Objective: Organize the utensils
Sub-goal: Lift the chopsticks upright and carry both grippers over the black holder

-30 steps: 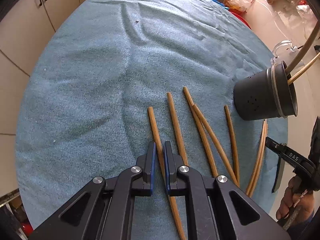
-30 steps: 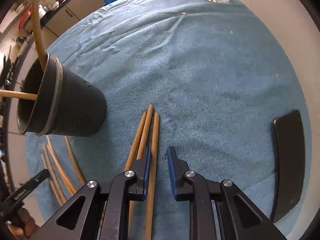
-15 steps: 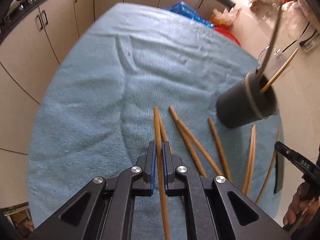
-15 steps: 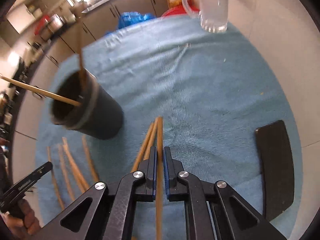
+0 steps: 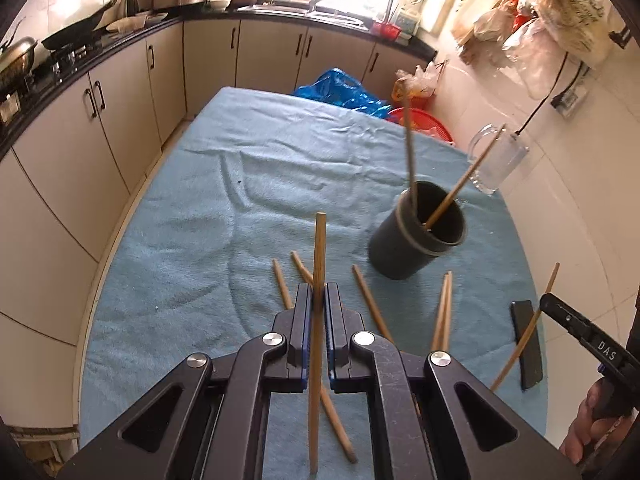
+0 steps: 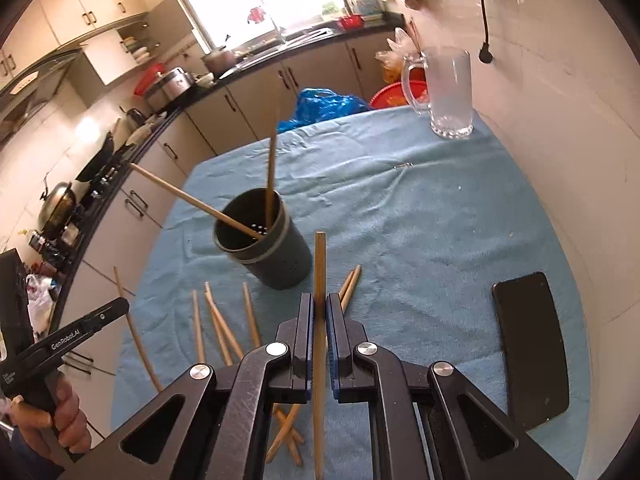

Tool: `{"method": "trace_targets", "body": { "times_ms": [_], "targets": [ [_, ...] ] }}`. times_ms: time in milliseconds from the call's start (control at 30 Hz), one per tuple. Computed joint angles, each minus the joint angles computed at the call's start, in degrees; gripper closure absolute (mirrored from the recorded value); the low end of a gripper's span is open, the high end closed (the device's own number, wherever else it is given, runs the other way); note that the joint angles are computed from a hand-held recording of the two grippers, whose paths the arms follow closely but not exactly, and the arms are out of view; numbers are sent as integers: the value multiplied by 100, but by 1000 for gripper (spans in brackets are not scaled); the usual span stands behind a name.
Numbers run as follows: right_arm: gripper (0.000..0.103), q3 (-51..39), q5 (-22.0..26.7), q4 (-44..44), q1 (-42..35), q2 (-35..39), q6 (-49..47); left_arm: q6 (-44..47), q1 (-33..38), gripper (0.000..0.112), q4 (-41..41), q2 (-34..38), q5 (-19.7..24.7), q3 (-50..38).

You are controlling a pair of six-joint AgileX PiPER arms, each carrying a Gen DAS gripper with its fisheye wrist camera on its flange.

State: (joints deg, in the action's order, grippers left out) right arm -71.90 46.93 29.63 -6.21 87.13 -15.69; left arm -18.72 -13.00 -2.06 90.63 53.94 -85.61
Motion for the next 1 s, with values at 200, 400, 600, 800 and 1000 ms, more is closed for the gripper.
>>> {"method": "trace_targets", "body": {
  "times_ms": [200,400,600,800,1000],
  "targets": [
    [97,121,117,128,-16,-350,-346,-356,-292,107,260,-248,23,69],
    [97,164,105,140,34,-529,-553,-581,-480,107,507,-357,75,61],
    [97,221,116,193,57,-690,-799,-783,-666,107,695,-424,135,18],
    [97,203,190,183,95,-784,-895,-908,-771,107,795,-493,146,12],
    [97,147,236,209,176,-891,-976,-1003,-815,107,855,-573,160,2]
  ]
}}
